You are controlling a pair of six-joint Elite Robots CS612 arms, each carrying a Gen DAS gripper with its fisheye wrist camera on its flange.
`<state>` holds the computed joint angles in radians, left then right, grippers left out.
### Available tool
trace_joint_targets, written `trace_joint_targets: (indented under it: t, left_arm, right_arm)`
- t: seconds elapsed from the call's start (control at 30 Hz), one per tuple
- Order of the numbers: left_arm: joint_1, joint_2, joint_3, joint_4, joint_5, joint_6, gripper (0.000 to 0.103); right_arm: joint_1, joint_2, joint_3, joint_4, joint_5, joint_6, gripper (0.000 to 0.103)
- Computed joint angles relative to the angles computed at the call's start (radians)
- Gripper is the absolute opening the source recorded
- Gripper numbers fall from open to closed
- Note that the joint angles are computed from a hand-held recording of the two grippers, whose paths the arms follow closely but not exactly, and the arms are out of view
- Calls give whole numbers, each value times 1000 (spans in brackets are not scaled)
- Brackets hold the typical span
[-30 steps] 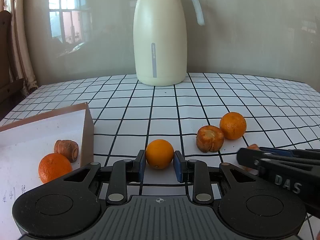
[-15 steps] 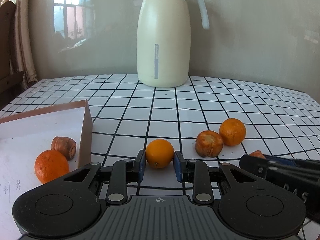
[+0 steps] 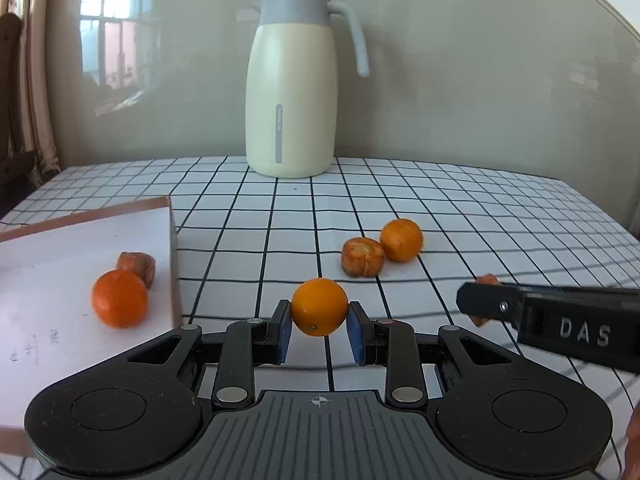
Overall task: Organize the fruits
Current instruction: 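Carry the tangerine and jujube over the white box with both grippers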
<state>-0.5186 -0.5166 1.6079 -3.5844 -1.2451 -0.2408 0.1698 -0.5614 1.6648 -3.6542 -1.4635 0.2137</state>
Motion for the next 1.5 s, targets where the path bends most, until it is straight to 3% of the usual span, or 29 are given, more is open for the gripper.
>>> trace_joint_targets:
  t: [0.2,0.67,1.13,1.5]
  left_arm:
    - [-5,-32,79,-90,21,32,30]
    - [2,-78,211,-229,128,-7,30]
    - [29,-88,263,-290,228,-56,30]
    - [67,-85,262,-279,314,-140,30]
  right_arm:
    - [11,-13,25,-42,19,-25,18]
    - [55,-16,11,-55,117,-98,18]
    - [92,10,-46,-85,183,-106,18]
    - [115,46,-111,-139,158,-75,18]
